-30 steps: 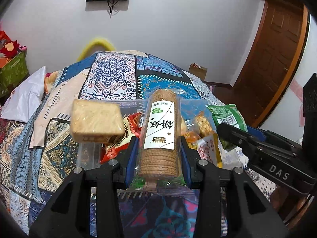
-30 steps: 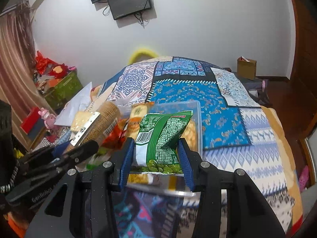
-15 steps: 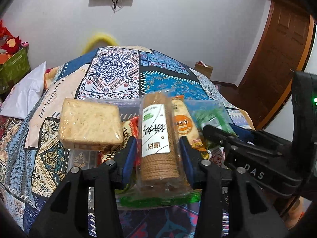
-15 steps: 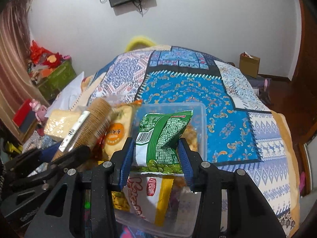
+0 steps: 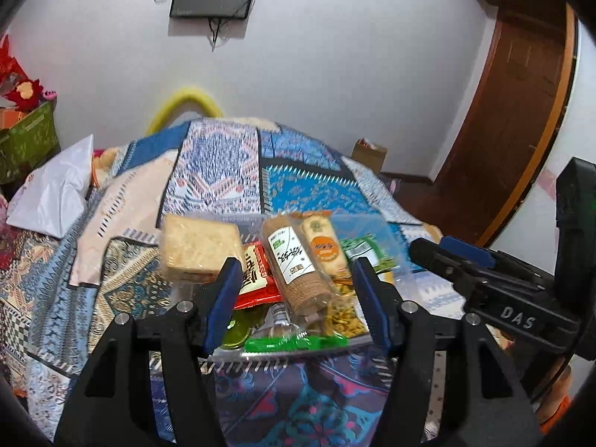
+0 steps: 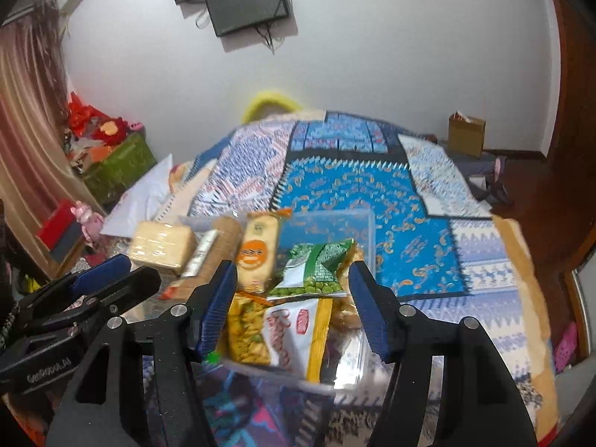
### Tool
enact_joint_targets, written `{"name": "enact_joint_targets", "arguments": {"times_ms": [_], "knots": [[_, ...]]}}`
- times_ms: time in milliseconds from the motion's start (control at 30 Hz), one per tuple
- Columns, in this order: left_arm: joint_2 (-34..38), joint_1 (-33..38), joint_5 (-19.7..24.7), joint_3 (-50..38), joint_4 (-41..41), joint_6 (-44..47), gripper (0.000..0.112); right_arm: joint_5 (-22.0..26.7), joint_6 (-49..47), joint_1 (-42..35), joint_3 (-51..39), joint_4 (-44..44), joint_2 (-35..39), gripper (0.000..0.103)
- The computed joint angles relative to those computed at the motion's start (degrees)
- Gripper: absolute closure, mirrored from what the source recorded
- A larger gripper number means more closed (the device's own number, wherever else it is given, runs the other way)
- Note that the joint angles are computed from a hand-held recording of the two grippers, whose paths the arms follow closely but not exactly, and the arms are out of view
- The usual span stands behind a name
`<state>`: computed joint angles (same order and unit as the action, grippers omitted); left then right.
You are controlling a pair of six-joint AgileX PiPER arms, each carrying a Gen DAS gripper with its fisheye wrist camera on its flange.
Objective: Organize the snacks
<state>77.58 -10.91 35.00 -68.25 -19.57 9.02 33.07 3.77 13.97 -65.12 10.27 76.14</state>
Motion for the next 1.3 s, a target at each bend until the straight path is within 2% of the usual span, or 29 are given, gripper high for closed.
{"name": "enact_joint_targets", "arguments": {"times_ms": [167,300,433,500,567,633,700,833,1000,1100,1200,1300], "knots": [[-9.7,0.3,1.6,1.7,3.1,-0.4,0.051,1.5,6.0,3.3,1.2,-6.3,-8.3,0.044],[-17.4,1.3,3.9,2.5,3.1,0.9,0.05,3.6,15.6,9.7,1.6,-16.5,-15.2,0.044],[-24.3,2.4,5.6,3.0,3.0,1.7,0.036,5.6,26.0,17.0,2.3,-27.3,-19.6,0.044],[-27.4,2.7,6.1,3.3,3.8,1.4,0.025,7.1,31.6,21.2,2.4,-33.2,-21.2,0.042],[-29.9,6.0,7.9,3.4,-0.7,5.1,0.021,9.4,39.6,27.0,2.9,-41.6,-22.8,0.026],[-31.8,8.8,9.3,3.7,-4.5,8.0,0.015,13.4,48.5,34.4,3.3,-51.5,-24.0,0.02],[-33.6,9.4,9.5,4.0,-4.6,8.0,0.012,17.4,53.4,39.9,3.3,-57.5,-24.6,0.018],[-36.1,11.3,11.0,4.6,-6.2,10.3,0.011,23.2,61.4,48.4,4.1,-66.2,-25.0,0.0],[-37.4,19.1,15.2,5.0,-14.8,16.9,0.01,28.0,66.0,54.6,5.2,-71.0,-25.6,0.0],[-37.7,17.6,14.6,5.1,-12.8,15.0,0.01,28.8,66.5,55.6,5.5,-71.8,-25.5,0.0],[-37.6,17.9,14.7,5.1,-12.9,15.0,0.01,32.8,68.7,60.3,6.2,-74.0,-26.4,0.0],[-37.4,17.8,14.6,5.3,-12.8,14.9,0.01,32.1,68.6,59.7,6.3,-73.7,-26.4,0.0]]}}
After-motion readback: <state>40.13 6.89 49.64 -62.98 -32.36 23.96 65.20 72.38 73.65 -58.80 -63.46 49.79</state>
